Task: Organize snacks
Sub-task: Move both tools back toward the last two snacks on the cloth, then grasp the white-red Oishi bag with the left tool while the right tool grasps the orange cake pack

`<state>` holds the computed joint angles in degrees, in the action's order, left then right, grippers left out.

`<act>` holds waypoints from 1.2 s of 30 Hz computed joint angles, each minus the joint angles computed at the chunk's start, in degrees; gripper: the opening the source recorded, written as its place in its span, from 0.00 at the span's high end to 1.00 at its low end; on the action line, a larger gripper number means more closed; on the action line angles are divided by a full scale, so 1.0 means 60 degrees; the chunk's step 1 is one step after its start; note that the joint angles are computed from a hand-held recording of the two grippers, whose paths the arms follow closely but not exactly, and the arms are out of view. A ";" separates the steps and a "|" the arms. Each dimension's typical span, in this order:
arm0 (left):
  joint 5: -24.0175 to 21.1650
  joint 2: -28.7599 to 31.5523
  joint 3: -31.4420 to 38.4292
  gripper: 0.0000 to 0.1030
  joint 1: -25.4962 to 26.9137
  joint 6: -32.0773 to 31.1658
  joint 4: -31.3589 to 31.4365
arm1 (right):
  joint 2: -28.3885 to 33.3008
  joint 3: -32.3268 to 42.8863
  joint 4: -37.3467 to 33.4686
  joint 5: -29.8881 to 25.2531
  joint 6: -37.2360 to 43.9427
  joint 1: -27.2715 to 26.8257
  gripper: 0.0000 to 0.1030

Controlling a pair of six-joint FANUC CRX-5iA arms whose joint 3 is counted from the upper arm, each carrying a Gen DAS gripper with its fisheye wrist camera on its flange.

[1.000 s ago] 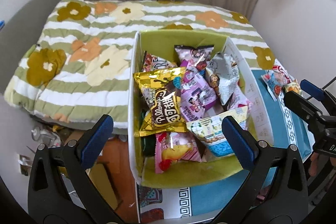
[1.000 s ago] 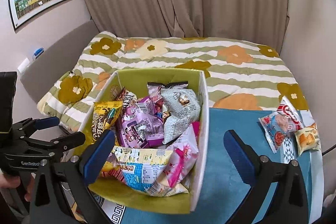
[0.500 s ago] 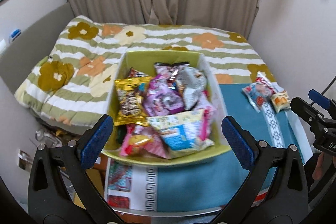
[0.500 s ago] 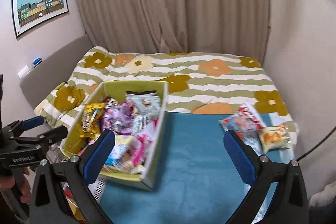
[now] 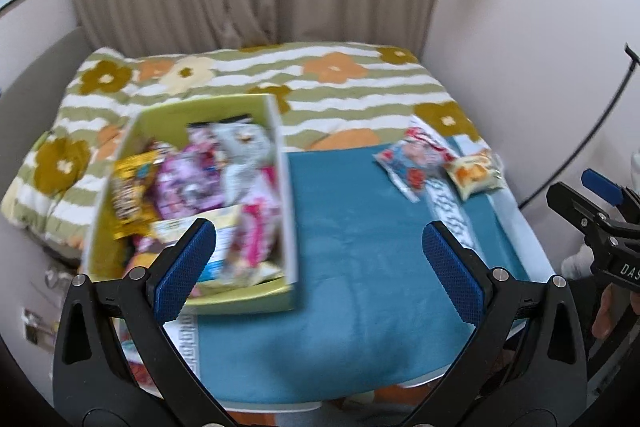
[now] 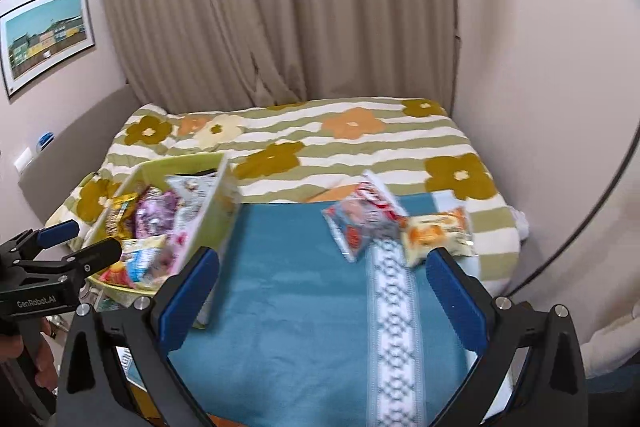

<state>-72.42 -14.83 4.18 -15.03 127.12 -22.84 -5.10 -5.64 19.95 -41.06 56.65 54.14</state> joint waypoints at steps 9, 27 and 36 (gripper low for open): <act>0.1312 0.2359 0.1059 0.00 0.0896 -0.2660 0.1917 | 0.0765 0.0567 -0.0401 -0.0192 -0.0145 -0.1263 0.00; 0.0231 0.7828 0.5394 0.01 0.1732 -0.7301 0.4003 | 0.4814 0.4321 -0.1277 -0.2275 -0.2730 -0.2573 0.00; -0.0177 0.9163 0.6497 0.01 0.1876 -0.7875 0.4566 | 0.6101 0.5530 -0.1376 -0.2810 -0.3211 -0.2731 0.00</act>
<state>-73.49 40.15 43.16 -3.77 79.87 4.56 31.50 27.54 11.69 -57.92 37.38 37.76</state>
